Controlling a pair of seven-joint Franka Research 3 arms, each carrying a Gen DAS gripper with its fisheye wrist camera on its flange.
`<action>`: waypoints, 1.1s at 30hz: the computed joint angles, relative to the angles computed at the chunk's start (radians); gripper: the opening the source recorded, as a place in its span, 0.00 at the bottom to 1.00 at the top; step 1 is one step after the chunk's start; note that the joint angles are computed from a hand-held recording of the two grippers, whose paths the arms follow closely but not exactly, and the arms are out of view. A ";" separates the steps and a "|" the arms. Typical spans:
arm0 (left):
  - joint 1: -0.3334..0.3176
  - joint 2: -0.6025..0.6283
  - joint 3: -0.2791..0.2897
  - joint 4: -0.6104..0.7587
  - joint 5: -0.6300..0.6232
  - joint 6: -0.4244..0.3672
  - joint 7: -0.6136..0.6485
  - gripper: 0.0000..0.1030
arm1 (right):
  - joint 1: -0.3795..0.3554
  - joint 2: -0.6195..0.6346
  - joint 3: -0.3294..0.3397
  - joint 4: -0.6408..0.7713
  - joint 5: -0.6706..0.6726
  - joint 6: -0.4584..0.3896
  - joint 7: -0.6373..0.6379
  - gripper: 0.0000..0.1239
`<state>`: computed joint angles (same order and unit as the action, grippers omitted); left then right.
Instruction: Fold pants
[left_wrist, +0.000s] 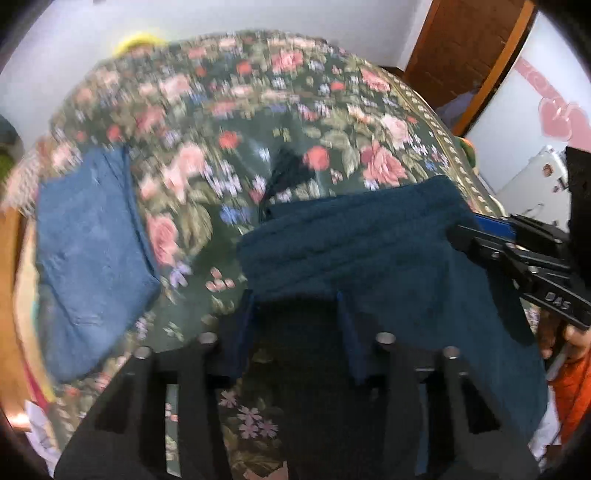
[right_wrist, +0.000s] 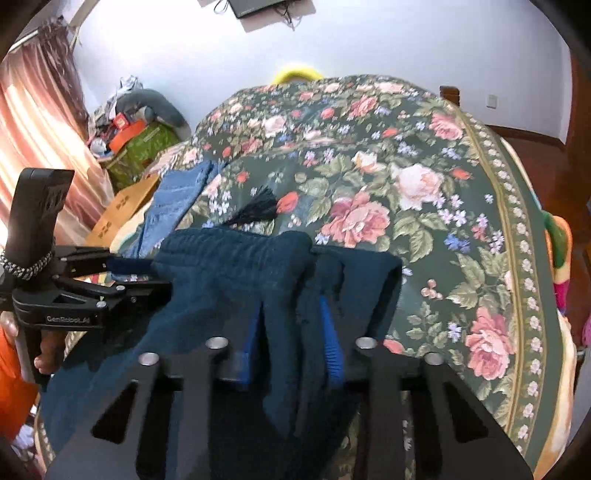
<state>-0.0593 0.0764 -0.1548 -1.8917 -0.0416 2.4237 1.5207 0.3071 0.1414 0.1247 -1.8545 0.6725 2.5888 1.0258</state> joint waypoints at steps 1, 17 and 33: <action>-0.007 -0.003 -0.003 0.002 0.030 0.007 -0.002 0.29 | -0.002 -0.011 0.001 -0.005 0.009 0.005 -0.013 0.19; -0.020 0.078 0.000 0.056 0.196 0.088 -0.108 0.33 | 0.008 0.016 -0.010 -0.014 -0.133 0.100 0.057 0.19; -0.027 -0.204 0.016 -0.162 0.286 0.147 -0.169 0.89 | 0.023 -0.194 -0.030 -0.152 -0.229 0.054 0.237 0.52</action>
